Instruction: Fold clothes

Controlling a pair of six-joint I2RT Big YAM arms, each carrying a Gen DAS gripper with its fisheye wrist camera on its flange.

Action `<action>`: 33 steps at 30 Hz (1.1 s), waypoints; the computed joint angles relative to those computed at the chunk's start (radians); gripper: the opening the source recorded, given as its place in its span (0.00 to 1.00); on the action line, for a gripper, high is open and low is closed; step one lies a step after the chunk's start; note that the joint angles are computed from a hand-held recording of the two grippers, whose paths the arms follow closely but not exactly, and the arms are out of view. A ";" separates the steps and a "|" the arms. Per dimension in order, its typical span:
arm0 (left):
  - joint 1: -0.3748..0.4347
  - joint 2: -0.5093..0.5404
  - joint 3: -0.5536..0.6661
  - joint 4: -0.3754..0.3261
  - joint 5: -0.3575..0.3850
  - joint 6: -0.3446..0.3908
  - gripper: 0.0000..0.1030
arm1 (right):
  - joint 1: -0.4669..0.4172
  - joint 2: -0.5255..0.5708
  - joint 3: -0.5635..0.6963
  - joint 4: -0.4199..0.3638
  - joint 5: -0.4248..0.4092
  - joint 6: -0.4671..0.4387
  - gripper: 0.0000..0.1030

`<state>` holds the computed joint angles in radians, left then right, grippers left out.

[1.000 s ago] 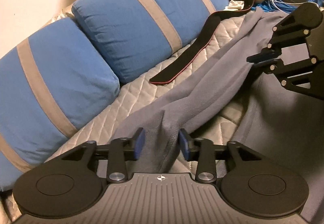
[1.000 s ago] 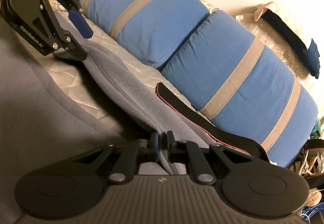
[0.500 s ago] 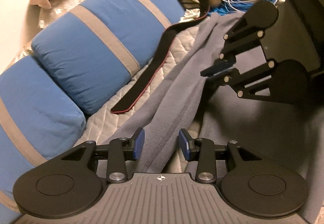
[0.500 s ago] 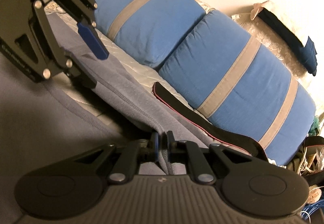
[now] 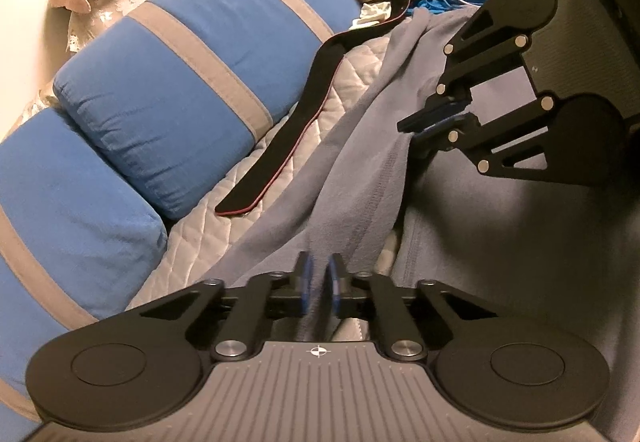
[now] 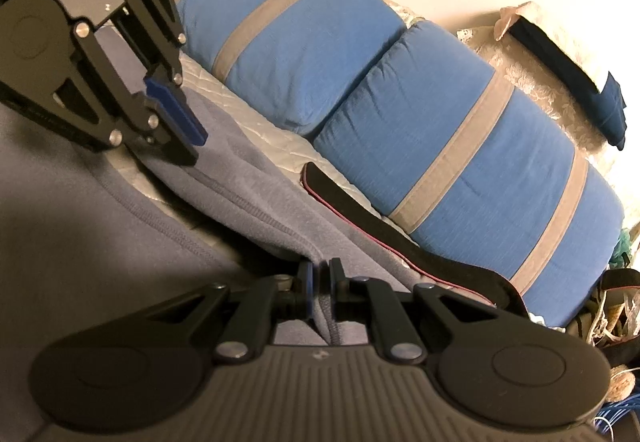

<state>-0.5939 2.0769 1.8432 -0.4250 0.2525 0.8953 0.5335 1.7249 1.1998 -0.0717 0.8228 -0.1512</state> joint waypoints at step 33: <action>0.023 -0.011 0.007 0.059 0.072 -0.167 0.02 | -0.020 0.053 0.074 0.119 -0.102 -0.093 0.54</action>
<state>-0.5704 2.0663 1.8506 -0.3658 0.3247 0.7284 0.5134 1.7777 1.2734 0.0468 0.7213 -0.2438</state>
